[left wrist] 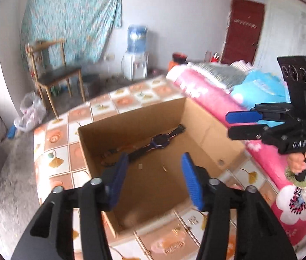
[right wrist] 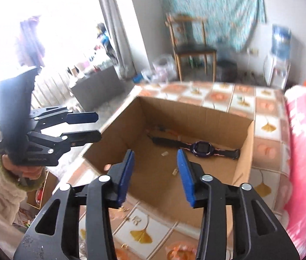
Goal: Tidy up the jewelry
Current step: 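Withdraw both tools from the box toward the gold rings on the table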
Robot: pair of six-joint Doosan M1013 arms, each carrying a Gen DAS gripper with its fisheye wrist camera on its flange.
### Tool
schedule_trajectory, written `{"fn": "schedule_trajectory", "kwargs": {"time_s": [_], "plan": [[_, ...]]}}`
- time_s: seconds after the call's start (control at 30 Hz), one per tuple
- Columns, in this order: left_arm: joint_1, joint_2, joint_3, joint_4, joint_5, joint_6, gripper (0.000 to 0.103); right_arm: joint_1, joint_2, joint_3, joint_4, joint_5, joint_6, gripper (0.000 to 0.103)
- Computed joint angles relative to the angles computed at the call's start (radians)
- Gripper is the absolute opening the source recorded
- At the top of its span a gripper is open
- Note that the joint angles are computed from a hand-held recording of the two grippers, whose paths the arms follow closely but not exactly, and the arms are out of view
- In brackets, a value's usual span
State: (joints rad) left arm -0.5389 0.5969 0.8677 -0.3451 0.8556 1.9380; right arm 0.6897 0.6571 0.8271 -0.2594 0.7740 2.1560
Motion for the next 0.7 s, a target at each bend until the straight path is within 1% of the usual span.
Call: {"fn": "schedule_trajectory", "kwargs": {"time_s": [0.03,0.07,0.13,0.17,0.2,0.23,0.3,0.4,0.47,0.53,0.63,0.7], "plan": [[0.000,-0.030,0.053,-0.009,-0.039,0.013,0.056,0.011,-0.032,0.061,-0.020,-0.041,0.029,0.042],[0.000,-0.058,0.103,-0.013,-0.075,0.019,0.057,0.016,-0.052,0.099,-0.022,-0.064,0.044,0.042],[0.000,-0.113,0.210,-0.019,-0.152,0.027,0.059,0.028,-0.083,0.173,-0.021,-0.105,0.083,0.042],[-0.002,-0.133,0.251,-0.010,-0.182,0.014,0.059,0.033,-0.090,0.193,-0.028,-0.110,0.104,0.042],[-0.003,-0.154,0.300,-0.004,-0.209,-0.008,0.059,0.038,-0.096,0.215,-0.034,-0.111,0.129,0.042],[-0.001,-0.166,0.328,-0.017,-0.219,-0.006,0.059,0.041,-0.101,0.237,-0.028,-0.120,0.147,0.042],[-0.003,-0.184,0.388,-0.030,-0.245,-0.023,0.059,0.043,-0.103,0.273,0.022,-0.134,0.173,0.042],[-0.012,-0.198,0.453,-0.001,-0.262,-0.076,0.059,0.048,-0.095,0.304,0.079,-0.128,0.197,0.042],[-0.019,-0.200,0.485,0.002,-0.254,-0.087,0.059,0.052,-0.083,0.311,0.130,-0.113,0.191,0.041],[-0.026,-0.195,0.499,0.032,-0.245,-0.115,0.059,0.057,-0.066,0.308,0.174,-0.094,0.178,0.040],[-0.027,-0.182,0.512,0.015,-0.222,-0.130,0.059,0.065,-0.043,0.286,0.193,-0.059,0.167,0.037],[-0.027,-0.179,0.521,0.008,-0.221,-0.133,0.059,0.079,-0.024,0.261,0.158,-0.026,0.176,0.035]]}}
